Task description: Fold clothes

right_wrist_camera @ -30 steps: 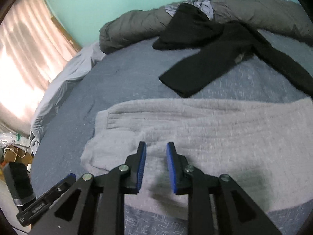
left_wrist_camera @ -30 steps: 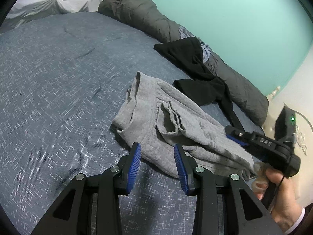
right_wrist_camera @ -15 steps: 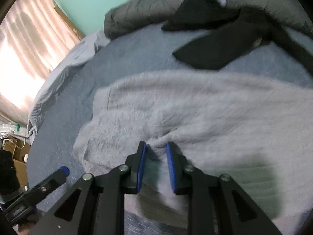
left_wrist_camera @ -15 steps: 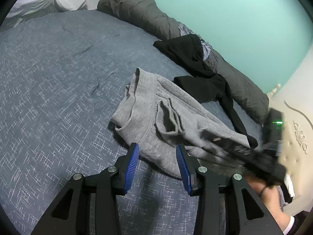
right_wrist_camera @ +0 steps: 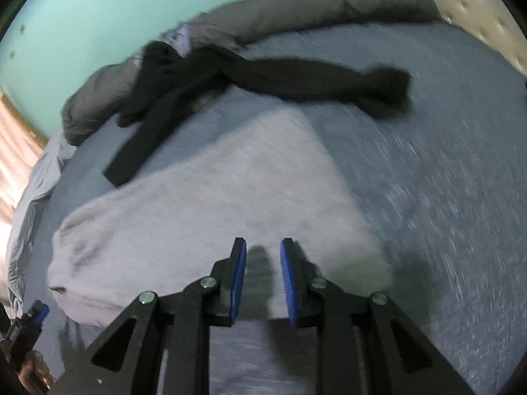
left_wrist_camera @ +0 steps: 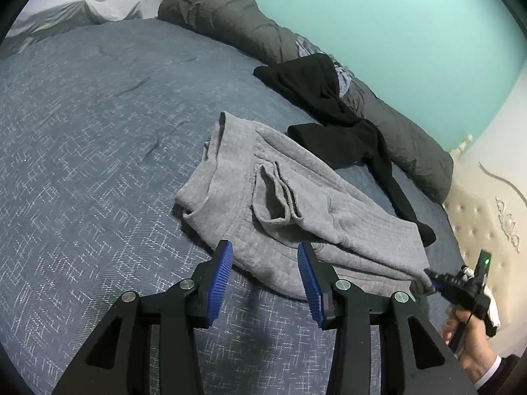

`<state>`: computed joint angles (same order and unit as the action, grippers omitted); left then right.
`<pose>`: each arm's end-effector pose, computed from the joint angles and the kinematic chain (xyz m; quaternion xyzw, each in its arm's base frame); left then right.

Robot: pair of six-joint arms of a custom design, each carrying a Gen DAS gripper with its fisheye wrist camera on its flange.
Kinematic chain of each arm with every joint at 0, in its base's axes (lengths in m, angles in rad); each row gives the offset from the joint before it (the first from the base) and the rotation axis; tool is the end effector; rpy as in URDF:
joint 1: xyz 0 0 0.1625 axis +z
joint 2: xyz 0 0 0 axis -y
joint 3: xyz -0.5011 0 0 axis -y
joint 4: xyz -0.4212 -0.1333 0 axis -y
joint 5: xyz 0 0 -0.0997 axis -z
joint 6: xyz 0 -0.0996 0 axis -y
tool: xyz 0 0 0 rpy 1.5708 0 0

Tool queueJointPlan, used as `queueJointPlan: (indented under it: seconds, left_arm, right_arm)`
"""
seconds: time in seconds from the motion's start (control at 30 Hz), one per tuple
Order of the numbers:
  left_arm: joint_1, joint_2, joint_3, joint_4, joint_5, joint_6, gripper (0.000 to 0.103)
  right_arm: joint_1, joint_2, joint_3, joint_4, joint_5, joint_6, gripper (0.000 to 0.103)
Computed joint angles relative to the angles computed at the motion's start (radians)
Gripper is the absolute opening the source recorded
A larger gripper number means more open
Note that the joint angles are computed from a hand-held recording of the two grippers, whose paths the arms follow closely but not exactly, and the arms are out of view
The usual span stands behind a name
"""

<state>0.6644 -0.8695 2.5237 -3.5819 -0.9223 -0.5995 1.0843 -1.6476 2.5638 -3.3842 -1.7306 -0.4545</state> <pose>-0.2030 -0.4047 0.0861 0.0867 0.9305 -0.3372 0.1137 -0.0631 -0.3705 0.3446 -0.0490 -0.8975 0.3527 0.2601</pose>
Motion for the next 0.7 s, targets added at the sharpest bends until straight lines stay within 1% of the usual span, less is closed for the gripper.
queueJointPlan:
  seconds: [0.1, 0.2, 0.3, 0.37, 0.4, 0.5, 0.57, 0.7]
  left_arm:
    - [-0.003, 0.008, -0.007, 0.004, 0.004, 0.0, 0.045]
    - [-0.005, 0.019, -0.018, 0.007, -0.002, 0.006, 0.045]
    - [-0.005, 0.03, -0.032, 0.008, -0.01, 0.017, 0.045]
    - [-0.002, 0.036, -0.04, 0.0, -0.015, 0.022, 0.045]
    - [0.001, 0.039, -0.046, -0.004, -0.018, 0.025, 0.045]
    - [0.006, 0.045, -0.057, -0.006, -0.018, 0.025, 0.045]
    - [0.012, 0.047, -0.062, -0.005, -0.016, 0.021, 0.045]
    - [0.024, 0.048, -0.065, -0.006, -0.011, 0.011, 0.045]
  right_arm:
    - [-0.015, 0.023, 0.007, -0.025, 0.002, -0.044, 0.016]
    - [-0.014, 0.042, 0.004, -0.034, 0.001, -0.04, 0.017]
    - [-0.03, -0.008, 0.0, 0.015, 0.066, -0.014, 0.017]
    - [-0.033, -0.042, 0.011, -0.007, 0.106, -0.029, 0.017]
    - [-0.034, -0.057, 0.014, -0.015, 0.113, -0.039, 0.02]
    - [-0.087, -0.125, 0.019, 0.032, 0.192, -0.028, 0.02]
    - [-0.106, -0.141, 0.024, 0.047, 0.215, -0.023, 0.02]
    - [-0.108, -0.124, 0.016, 0.058, 0.188, -0.033, 0.02]
